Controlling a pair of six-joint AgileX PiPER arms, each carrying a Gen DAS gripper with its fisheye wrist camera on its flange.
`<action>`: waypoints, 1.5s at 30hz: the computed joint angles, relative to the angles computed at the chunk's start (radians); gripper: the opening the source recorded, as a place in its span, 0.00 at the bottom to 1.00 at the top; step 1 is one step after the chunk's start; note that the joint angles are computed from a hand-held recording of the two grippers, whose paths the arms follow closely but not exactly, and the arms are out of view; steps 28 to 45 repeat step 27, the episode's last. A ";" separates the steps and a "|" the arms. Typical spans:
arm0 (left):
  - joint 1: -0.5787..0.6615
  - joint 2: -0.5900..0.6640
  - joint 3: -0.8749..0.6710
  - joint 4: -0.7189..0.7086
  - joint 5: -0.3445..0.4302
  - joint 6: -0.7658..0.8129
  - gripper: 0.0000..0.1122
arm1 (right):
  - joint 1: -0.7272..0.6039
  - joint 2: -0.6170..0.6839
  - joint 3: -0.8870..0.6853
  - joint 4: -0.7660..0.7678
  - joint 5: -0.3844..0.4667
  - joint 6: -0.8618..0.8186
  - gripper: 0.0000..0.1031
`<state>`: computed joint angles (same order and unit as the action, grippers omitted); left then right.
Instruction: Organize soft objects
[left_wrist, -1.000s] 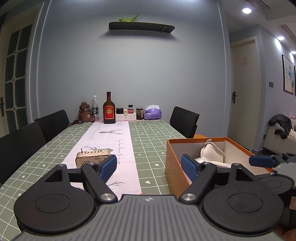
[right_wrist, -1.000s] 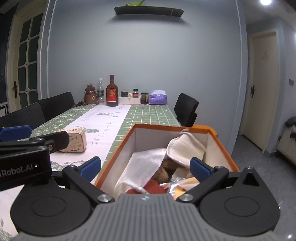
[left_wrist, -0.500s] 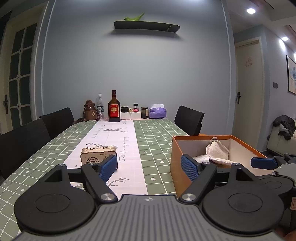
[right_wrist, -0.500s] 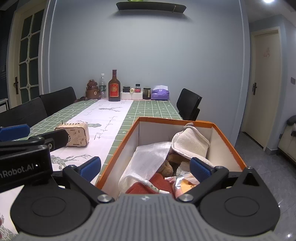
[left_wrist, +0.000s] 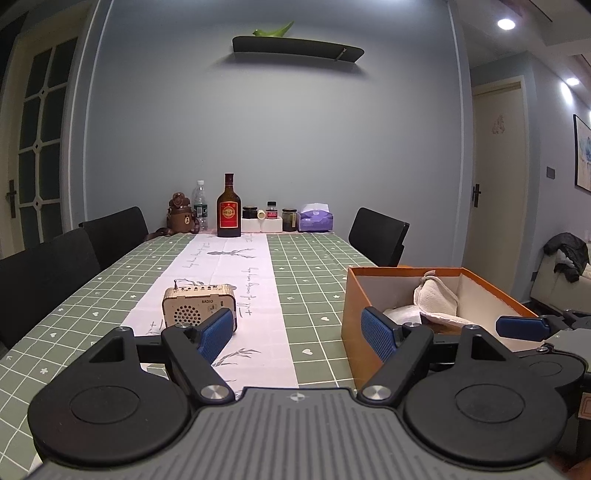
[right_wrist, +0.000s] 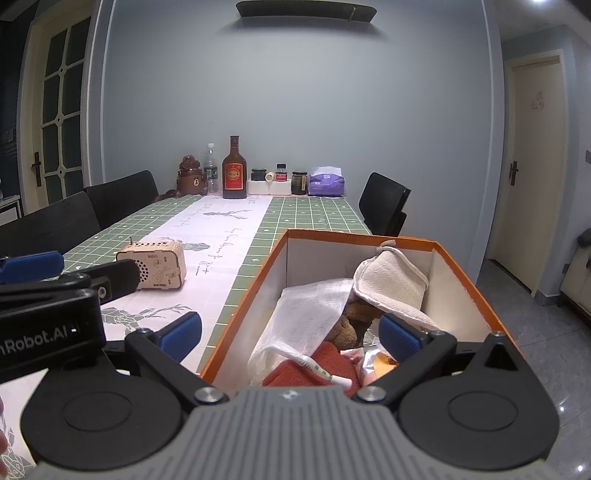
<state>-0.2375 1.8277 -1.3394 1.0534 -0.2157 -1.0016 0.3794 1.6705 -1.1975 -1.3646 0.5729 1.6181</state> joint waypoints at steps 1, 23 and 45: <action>0.000 -0.001 0.000 -0.004 0.001 0.006 0.82 | 0.001 0.001 -0.001 0.000 0.000 -0.001 0.97; 0.001 -0.004 0.009 -0.073 0.028 0.076 0.82 | 0.011 0.022 -0.023 0.033 -0.009 -0.035 0.97; -0.002 0.002 -0.007 0.035 0.044 -0.030 0.82 | 0.008 0.025 -0.021 0.029 -0.016 -0.032 0.97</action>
